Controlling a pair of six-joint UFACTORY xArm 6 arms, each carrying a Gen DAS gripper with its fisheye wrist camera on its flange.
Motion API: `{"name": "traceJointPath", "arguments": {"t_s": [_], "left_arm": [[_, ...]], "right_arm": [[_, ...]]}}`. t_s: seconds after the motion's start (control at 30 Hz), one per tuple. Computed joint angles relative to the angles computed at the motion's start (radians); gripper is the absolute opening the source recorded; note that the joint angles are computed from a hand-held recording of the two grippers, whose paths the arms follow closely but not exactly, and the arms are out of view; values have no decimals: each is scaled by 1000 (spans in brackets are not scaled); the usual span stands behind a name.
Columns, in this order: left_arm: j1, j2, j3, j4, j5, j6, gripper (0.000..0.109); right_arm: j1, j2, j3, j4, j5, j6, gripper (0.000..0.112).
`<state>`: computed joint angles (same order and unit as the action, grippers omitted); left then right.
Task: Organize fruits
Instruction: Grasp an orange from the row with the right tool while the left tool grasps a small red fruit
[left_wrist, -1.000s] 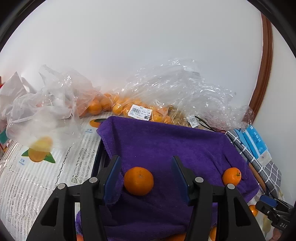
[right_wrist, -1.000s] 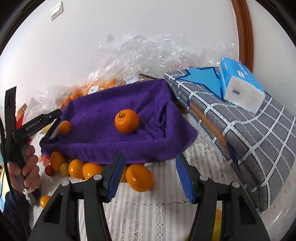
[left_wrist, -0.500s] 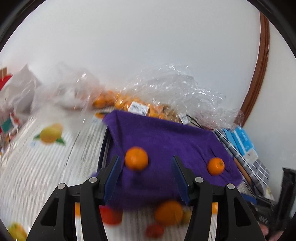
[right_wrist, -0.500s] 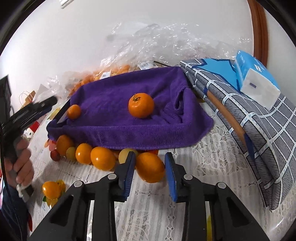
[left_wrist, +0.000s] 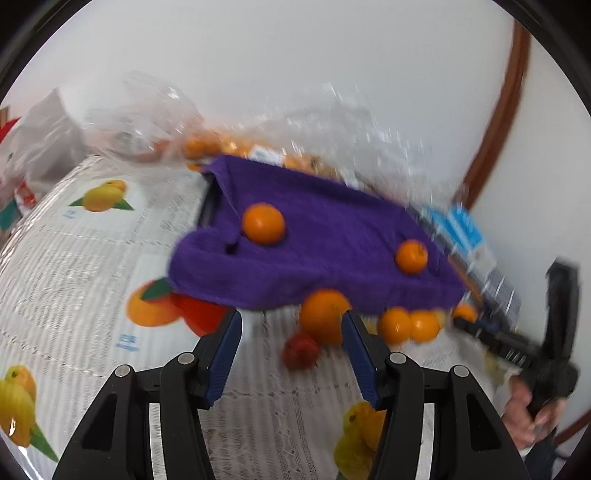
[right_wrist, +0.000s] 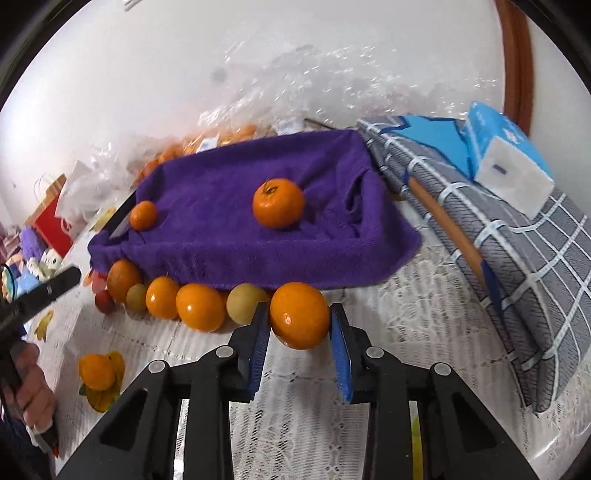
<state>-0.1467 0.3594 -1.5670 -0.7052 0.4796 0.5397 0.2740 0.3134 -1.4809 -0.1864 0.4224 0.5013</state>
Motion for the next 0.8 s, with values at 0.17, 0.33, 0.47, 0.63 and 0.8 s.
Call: {"name": "traceJointPath", "arguments": {"t_s": [0.17,0.33,0.47,0.63,0.8], "left_arm": [[2,60,-89,128,134,-91,39],[1,46,-70,94,132,-50,28],[5,34,-54,68,116,-38,24],[21,17,-32,-39,94,8,24],[20,4,-14,-75,59,37,24]], "right_arm": [[4,-3,8,-75,-16,55,32],[14,-7,16,-147,-35,77,32],[19,-1,4,-150,-24,69,32],[9,-10,24,-130,-55,85,32],[11,-6,20,-126,-58,77,32]]}}
